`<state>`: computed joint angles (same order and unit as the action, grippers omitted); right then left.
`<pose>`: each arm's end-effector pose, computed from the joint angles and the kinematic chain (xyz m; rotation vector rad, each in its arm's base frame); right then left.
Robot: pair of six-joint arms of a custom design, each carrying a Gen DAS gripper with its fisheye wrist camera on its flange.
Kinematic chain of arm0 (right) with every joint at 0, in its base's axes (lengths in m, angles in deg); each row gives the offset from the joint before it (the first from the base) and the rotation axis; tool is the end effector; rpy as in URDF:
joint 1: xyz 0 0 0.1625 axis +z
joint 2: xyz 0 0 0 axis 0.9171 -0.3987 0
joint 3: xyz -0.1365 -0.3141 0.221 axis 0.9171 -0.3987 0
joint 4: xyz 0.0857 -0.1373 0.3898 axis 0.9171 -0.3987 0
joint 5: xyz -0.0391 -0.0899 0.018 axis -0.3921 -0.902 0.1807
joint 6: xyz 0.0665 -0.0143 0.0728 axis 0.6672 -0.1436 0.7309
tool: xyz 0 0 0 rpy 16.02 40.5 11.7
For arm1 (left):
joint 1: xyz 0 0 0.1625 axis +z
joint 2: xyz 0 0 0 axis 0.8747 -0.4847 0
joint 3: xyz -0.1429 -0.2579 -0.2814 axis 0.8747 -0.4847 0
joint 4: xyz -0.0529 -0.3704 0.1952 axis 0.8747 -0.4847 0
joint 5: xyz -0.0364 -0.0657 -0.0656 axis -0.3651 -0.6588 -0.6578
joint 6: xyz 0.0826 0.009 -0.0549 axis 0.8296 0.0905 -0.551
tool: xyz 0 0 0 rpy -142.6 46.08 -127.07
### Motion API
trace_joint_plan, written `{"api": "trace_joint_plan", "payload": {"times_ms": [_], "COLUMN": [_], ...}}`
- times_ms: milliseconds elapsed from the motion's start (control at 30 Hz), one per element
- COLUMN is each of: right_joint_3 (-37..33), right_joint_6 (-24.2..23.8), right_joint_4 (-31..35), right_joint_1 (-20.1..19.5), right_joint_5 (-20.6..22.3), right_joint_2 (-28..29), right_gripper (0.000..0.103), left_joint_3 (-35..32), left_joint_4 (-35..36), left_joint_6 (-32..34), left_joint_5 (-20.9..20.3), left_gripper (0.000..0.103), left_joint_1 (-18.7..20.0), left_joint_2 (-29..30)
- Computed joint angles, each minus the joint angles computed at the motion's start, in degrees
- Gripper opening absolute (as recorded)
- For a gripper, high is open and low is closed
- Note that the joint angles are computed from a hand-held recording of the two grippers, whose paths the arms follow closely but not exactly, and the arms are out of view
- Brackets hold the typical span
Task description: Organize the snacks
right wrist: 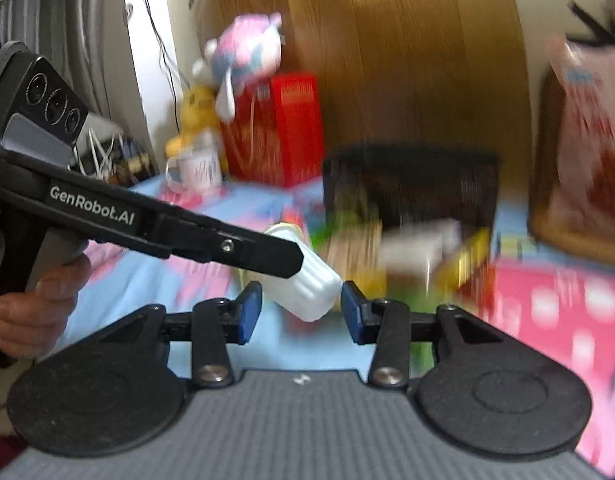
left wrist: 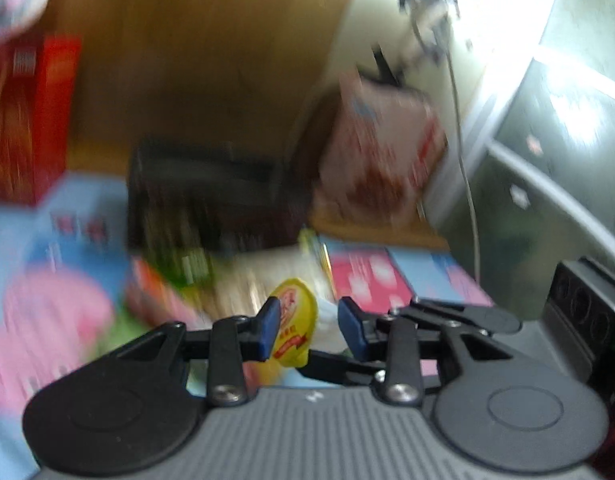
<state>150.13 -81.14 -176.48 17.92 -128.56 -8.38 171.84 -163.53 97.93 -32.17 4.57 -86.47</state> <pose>0.0891 -0.6275 0.0694 1.0662 -2.4973 1.1083 -0.1347 -0.6641 0.0887 0.8899 2.7085 -0.9720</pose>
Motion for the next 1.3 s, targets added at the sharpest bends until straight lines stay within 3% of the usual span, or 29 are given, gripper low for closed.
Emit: {"api": "trace_joint_plan", "payload": {"times_ms": [267, 400, 533, 633, 767, 1000, 1133, 1233, 1300], "right_joint_3": [-27.32, -31.87, -26.05, -18.19, -11.48, -14.50, -19.57, -17.64, -13.64], "right_joint_6": [1.36, 2.81, 5.21, 7.36, 6.88, 1.12, 1.55, -1.20, -3.70], "right_joint_4": [14.64, 15.79, 12.73, 11.43, 12.66, 13.21, 18.08, 16.15, 17.19], "right_joint_1": [4.39, 4.63, 3.27, 1.51, 0.98, 4.49, 6.30, 6.29, 5.53], "right_joint_5": [-10.17, -14.24, -10.85, -5.31, -2.09, -6.73, -13.15, -12.09, -8.29], "right_joint_2": [10.66, 13.44, 9.93, 5.33, 2.72, 8.82, 12.15, 11.65, 8.80], "right_gripper": [0.046, 0.047, 0.048, 0.047, 0.047, 0.048, 0.048, 0.041, 0.041], "left_joint_3": [-27.83, -32.87, -26.66, -20.02, -12.39, -6.17, -2.11, 1.65, 4.33], "left_joint_4": [7.92, 11.97, 8.38, 5.60, 1.43, 0.55, -1.43, -3.89, -5.27], "left_joint_6": [-0.87, -3.77, -3.43, -3.97, -4.91, -9.55, -12.49, -12.60, -12.38], "left_joint_5": [6.03, 8.07, 4.19, -0.23, -0.02, 1.80, -0.46, -1.24, -1.78], "left_gripper": [0.032, 0.032, 0.035, 0.035, 0.035, 0.035, 0.035, 0.036, 0.040], "left_joint_1": [1.20, 2.05, 3.46, 5.05, 6.73, 8.59, 9.80, 10.10, 10.34], "left_joint_2": [14.38, 17.42, 13.85, 9.28, 4.51, 1.56, -0.62, -2.70, -4.16]}}
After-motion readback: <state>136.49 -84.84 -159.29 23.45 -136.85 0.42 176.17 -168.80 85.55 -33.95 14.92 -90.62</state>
